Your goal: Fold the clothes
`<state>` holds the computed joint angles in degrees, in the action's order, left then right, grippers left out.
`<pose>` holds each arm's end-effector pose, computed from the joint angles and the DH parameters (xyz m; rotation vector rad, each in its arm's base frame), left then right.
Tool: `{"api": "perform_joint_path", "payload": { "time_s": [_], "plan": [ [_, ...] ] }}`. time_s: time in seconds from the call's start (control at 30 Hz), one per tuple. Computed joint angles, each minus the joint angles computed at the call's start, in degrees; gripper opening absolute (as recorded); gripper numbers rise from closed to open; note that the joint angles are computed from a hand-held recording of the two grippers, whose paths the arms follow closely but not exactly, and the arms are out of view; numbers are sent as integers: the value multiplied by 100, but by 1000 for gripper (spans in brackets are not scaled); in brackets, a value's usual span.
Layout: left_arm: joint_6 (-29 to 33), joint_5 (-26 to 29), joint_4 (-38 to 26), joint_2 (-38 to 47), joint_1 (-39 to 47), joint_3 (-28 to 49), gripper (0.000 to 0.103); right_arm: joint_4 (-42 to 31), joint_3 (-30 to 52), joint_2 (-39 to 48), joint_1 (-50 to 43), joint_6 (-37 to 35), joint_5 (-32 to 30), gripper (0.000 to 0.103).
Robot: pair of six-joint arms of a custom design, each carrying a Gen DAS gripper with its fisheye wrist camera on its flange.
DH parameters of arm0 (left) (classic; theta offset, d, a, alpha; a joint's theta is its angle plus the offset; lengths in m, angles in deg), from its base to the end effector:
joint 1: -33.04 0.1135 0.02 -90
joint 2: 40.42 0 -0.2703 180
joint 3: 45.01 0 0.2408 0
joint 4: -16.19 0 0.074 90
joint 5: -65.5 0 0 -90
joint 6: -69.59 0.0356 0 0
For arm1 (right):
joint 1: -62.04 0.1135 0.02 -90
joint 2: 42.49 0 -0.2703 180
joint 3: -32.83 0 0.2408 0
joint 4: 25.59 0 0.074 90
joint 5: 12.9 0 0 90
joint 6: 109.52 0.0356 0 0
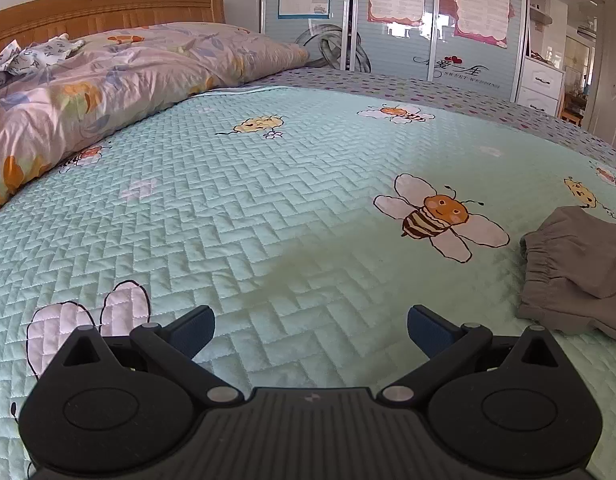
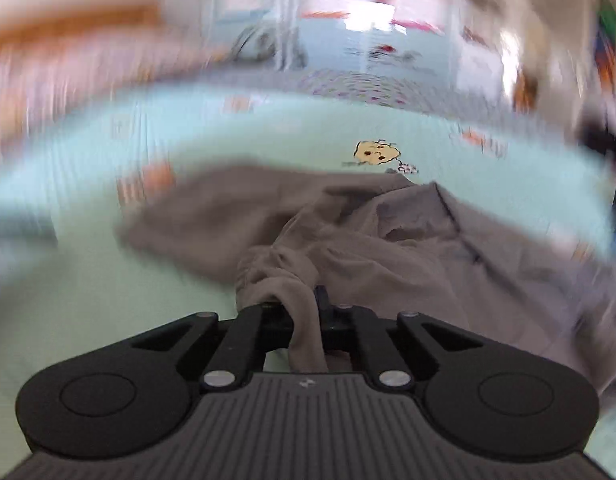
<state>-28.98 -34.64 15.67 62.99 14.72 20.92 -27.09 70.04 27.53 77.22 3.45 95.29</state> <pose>0.3434 -0.1071 0.1628 0.0930 2.2206 -0.0602 0.2144 0.0466 0.1763 0.3242 2.1115 0.0454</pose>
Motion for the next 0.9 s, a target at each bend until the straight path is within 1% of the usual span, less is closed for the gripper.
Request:
{"api": "perform_joint_path", "payload": {
  "time_s": [0.03, 0.1, 0.17, 0.27, 0.37, 0.43, 0.5, 0.6, 0.67, 0.7, 0.73, 0.77, 0.83, 0.87, 0.9],
  "plan": [
    [-11, -22, 1, -17, 8, -12, 103, 191, -159, -373, -328, 527, -512, 6],
    [-75, -62, 42, -74, 44, -57, 103, 442, -203, -867, -1030, 1405, -1538, 6],
    [-215, -55, 104, -151, 136, -113, 103, 556, 96, -970, -1378, 1906, -2247, 4],
    [-529, -29, 149, -252, 343, -165, 103, 760, 760, -799, -1147, 2350, -2776, 4],
    [-913, -49, 19, -260, 638, -120, 103, 892, 1786, -57, -383, 2437, -3027, 4],
    [-1132, 82, -63, -272, 886, -107, 103, 859, 2484, 551, 151, 2285, -3104, 4],
    [-1306, 83, -81, -307, 1087, -137, 103, 870, 3119, 1240, 520, 2394, -3440, 4],
    [-1661, -121, -240, -327, 1361, -102, 103, 1272, 3510, 1956, 1016, 2609, -3603, 5],
    [-1991, -204, -390, -310, 1578, -48, 103, 1387, 3641, 2390, 1358, 2576, -3444, 5],
    [-2159, -160, -430, -317, 1711, -53, 103, 1387, 3595, 2534, 1532, 2629, -3275, 8],
    [-2274, -95, -420, -326, 1834, -78, 102, 1386, 3562, 2690, 1704, 2698, -3109, 13],
    [-2264, -92, -391, -345, 1887, -102, 102, 1365, 3501, 2824, 1809, 2822, -2945, 16],
    [-2240, -91, -334, -382, 1988, -146, 102, 1244, 3276, 2936, 1983, 2999, -2638, 39],
    [-2150, -197, -333, -398, 1940, -145, 102, 1178, 3133, 2909, 2024, 2963, -2513, 44],
    [-2035, -321, -322, -412, 1853, -137, 102, 1113, 2984, 2840, 2004, 2761, -2472, 52]
  ]
}}
